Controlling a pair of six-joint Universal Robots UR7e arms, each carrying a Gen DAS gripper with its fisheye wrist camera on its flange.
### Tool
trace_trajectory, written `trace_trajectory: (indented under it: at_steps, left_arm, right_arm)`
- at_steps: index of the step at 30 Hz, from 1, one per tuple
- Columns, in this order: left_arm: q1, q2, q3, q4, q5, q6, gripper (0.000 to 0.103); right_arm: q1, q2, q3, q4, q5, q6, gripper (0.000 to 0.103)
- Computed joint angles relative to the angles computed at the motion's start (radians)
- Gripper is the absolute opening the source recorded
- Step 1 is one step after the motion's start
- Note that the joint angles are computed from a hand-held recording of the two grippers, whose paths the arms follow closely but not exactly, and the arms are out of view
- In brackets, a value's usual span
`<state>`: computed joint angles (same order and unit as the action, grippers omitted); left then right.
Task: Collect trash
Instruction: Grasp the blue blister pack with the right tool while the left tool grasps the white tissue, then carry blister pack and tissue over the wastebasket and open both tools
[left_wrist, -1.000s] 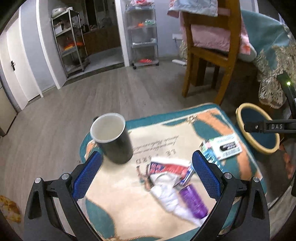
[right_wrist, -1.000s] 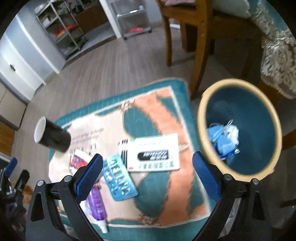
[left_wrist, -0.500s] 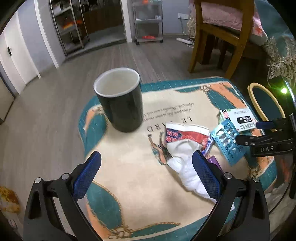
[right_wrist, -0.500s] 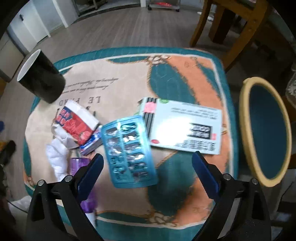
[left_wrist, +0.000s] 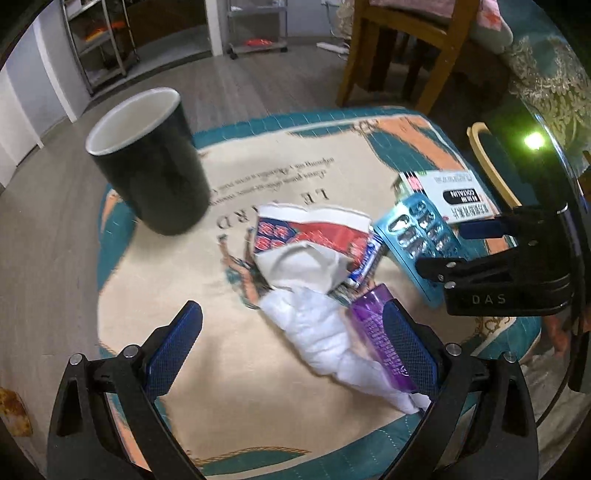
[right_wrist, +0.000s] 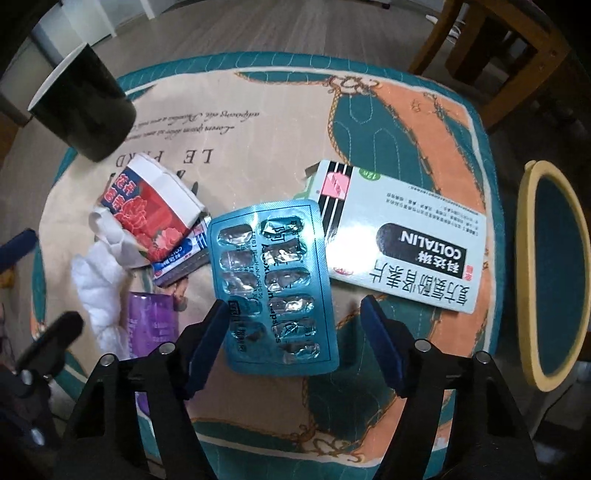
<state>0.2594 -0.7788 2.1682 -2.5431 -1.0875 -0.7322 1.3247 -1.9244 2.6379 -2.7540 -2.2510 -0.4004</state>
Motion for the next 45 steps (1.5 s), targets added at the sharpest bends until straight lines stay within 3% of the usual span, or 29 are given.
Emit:
trace_trajectory:
  at_steps: [2, 5, 9, 16, 24, 28, 32, 35, 41, 43, 45]
  left_arm:
    - [0.011, 0.013, -0.01, 0.003, -0.027, 0.004, 0.086]
    - [0.025, 0.03, -0.023, 0.015, -0.064, 0.015, 0.068]
    - [0.045, 0.041, -0.038, 0.035, -0.11, 0.023, 0.028]
    - [0.03, 0.021, -0.037, 0.026, -0.102, 0.045, 0.021]
    - [-0.008, -0.04, -0.045, -0.007, -0.034, 0.071, 0.021]
    - [-0.018, -0.054, -0.067, -0.049, 0.003, 0.089, 0.021]
    - [-0.033, -0.062, -0.089, -0.07, 0.036, 0.113, 0.021]
    - [-0.047, -0.061, -0.104, -0.077, 0.058, 0.144, 0.021]
    - [-0.067, -0.036, -0.135, -0.073, 0.073, 0.169, 0.021]
    - [-0.076, -0.018, -0.155, -0.079, 0.071, 0.181, 0.021]
    - [-0.081, -0.004, -0.17, -0.09, 0.066, 0.198, 0.021]
  right_arm:
    - [-0.017, 0.004, -0.004, 0.007, 0.022, -0.008, 0.07]
    - [-0.024, 0.005, -0.012, 0.037, 0.042, -0.009, 0.055]
    - [-0.001, -0.014, -0.019, 0.057, 0.06, -0.001, 0.038]
    - [0.006, -0.115, -0.058, 0.187, 0.167, 0.004, 0.012]
    - [0.071, -0.226, -0.099, 0.239, 0.274, 0.025, 0.011]
    - [0.049, -0.316, -0.13, 0.312, 0.358, 0.01, 0.011]
    - [0.051, -0.344, -0.158, 0.286, 0.387, 0.005, 0.011]
    - [0.018, -0.37, -0.178, 0.287, 0.434, 0.001, 0.011]
    - [-0.078, -0.432, -0.205, 0.264, 0.459, -0.06, 0.011]
    - [-0.143, -0.479, -0.213, 0.269, 0.475, -0.102, 0.011]
    - [-0.25, -0.53, -0.229, 0.306, 0.553, -0.139, 0.011]
